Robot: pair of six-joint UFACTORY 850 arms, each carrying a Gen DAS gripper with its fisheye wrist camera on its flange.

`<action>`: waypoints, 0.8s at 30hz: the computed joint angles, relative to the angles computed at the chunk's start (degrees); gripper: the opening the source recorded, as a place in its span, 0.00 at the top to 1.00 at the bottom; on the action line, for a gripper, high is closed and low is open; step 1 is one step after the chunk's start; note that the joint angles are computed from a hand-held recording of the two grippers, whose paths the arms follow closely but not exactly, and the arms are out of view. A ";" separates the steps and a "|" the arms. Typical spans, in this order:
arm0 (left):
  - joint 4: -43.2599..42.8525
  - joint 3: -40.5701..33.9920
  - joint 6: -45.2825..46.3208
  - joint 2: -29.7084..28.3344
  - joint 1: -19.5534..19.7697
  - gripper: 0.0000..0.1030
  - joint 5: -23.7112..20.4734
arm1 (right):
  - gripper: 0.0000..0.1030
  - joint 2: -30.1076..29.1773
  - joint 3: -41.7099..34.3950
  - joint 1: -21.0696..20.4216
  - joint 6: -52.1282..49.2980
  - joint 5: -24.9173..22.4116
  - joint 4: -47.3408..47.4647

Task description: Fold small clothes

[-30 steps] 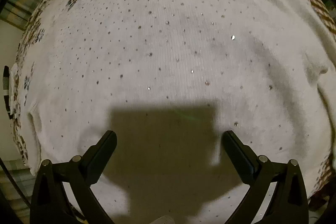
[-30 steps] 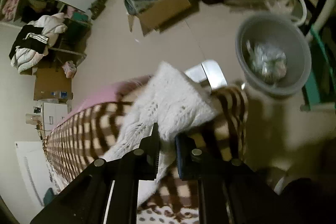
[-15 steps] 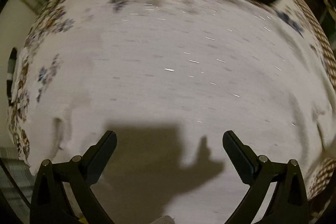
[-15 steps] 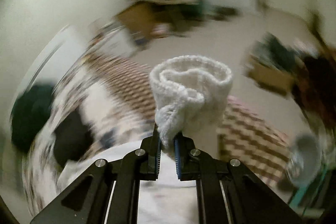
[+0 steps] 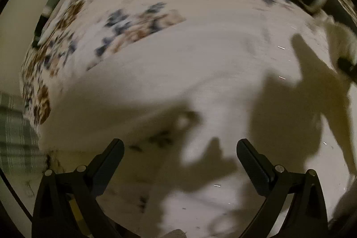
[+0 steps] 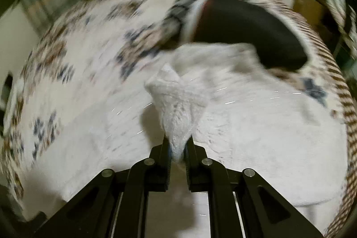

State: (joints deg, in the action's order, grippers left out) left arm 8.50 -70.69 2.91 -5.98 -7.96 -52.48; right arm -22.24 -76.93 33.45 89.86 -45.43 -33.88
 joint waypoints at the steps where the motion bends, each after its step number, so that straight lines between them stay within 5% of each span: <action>1: 0.26 -0.53 -0.41 -0.54 0.58 0.00 0.00 | 0.89 -1.59 -1.08 -0.18 -1.19 0.37 0.46; 8: 0.52 -3.12 -3.18 -3.40 3.81 0.00 -0.10 | 0.85 -7.91 -6.88 -0.42 -13.17 -0.58 10.34; 10: -0.57 -3.86 -3.54 -3.93 4.68 0.00 -0.57 | 0.74 -5.81 -4.13 -1.94 -21.27 5.85 20.13; 12: -2.73 -5.02 -3.49 -4.80 6.73 0.00 -1.64 | 0.36 -1.62 1.13 -3.32 -30.44 15.49 31.24; 15: -5.92 -5.96 -3.79 -5.31 10.76 0.00 -2.57 | 0.33 5.29 9.07 -4.01 -29.40 22.66 37.76; 21: -10.01 -7.41 -10.92 -7.71 20.00 0.00 -2.57 | 0.32 8.92 12.65 -4.19 -10.01 14.54 24.79; 24: -13.81 -8.38 -16.60 -10.33 25.32 0.00 -3.25 | 0.32 5.07 10.13 -5.78 -15.22 12.37 28.77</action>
